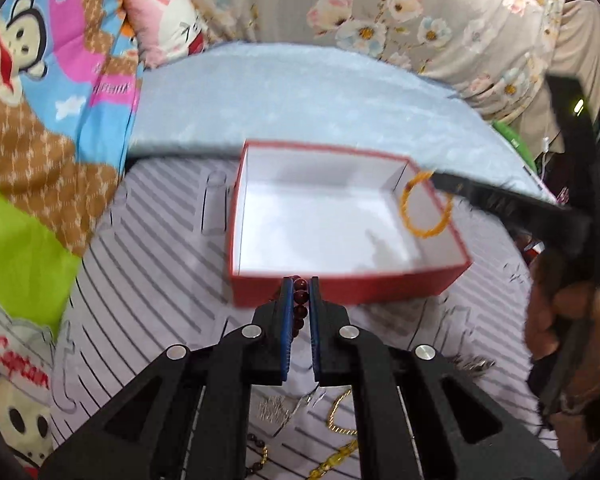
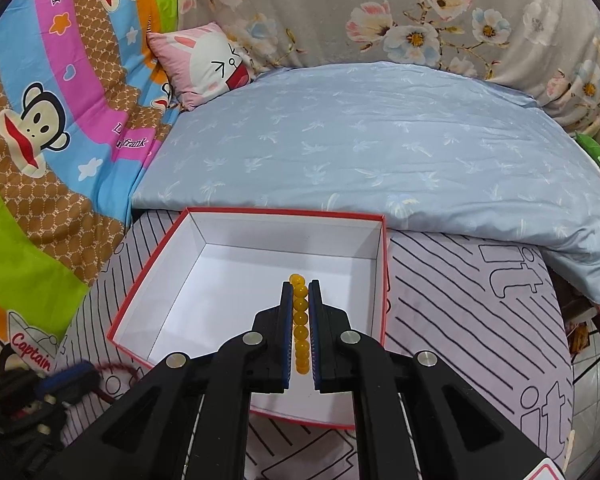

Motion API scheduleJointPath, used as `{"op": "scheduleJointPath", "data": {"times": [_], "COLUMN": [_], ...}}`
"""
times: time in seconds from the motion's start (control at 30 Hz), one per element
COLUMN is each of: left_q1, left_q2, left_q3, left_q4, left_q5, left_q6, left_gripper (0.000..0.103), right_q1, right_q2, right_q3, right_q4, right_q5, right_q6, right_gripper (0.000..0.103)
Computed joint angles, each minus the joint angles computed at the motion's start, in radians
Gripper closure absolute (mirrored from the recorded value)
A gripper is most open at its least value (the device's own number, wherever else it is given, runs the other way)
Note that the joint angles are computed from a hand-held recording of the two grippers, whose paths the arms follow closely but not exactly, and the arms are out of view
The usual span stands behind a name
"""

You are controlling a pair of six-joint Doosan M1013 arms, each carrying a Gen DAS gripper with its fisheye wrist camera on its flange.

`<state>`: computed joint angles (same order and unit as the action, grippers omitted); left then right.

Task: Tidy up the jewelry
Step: 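Carry both bracelets into the red box and open both tools to release them, then withdraw both open tools from the box back toward the remaining jewelry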

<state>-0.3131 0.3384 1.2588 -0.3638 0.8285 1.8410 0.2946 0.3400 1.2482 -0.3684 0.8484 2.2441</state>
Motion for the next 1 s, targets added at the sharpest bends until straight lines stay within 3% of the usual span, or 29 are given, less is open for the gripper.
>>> {"op": "scheduleJointPath", "data": {"times": [0.2,0.57,0.63,0.67,0.7,0.77,1.0], "left_q1": [-0.012,-0.028,-0.029,-0.030,-0.031,-0.032,-0.036], "left_q2": [0.077,0.268,0.278,0.276,0.274,0.261,0.182], "left_q3": [-0.150,-0.382,-0.387,-0.380,-0.377,-0.358,-0.256], "left_q4": [0.004,0.041,0.064,0.087,0.108,0.146,0.210], "left_q5": [-0.018,0.075,0.068,0.051,0.041,0.011,-0.037], "left_q6": [-0.005,-0.136,-0.164,-0.184,-0.200,-0.236,-0.266], "left_gripper": [0.096,0.095,0.094,0.084,0.067,0.053,0.052], "right_q1": [-0.014,-0.046,-0.045,-0.044,-0.044,-0.045,-0.032], "right_q2": [0.023,0.100,0.102,0.103,0.098,0.084,-0.005], "right_q3": [-0.035,-0.107,-0.106,-0.104,-0.096,-0.077,0.015], "right_q4": [0.011,0.110,0.089,0.066,0.053,0.036,-0.006], "right_q5": [-0.002,0.029,0.028,0.033,0.026,0.012,-0.027], "right_q6": [-0.030,-0.105,-0.091,-0.072,-0.057,-0.027,0.050], "right_gripper": [0.096,0.095,0.086,0.071,0.062,0.060,0.060]}}
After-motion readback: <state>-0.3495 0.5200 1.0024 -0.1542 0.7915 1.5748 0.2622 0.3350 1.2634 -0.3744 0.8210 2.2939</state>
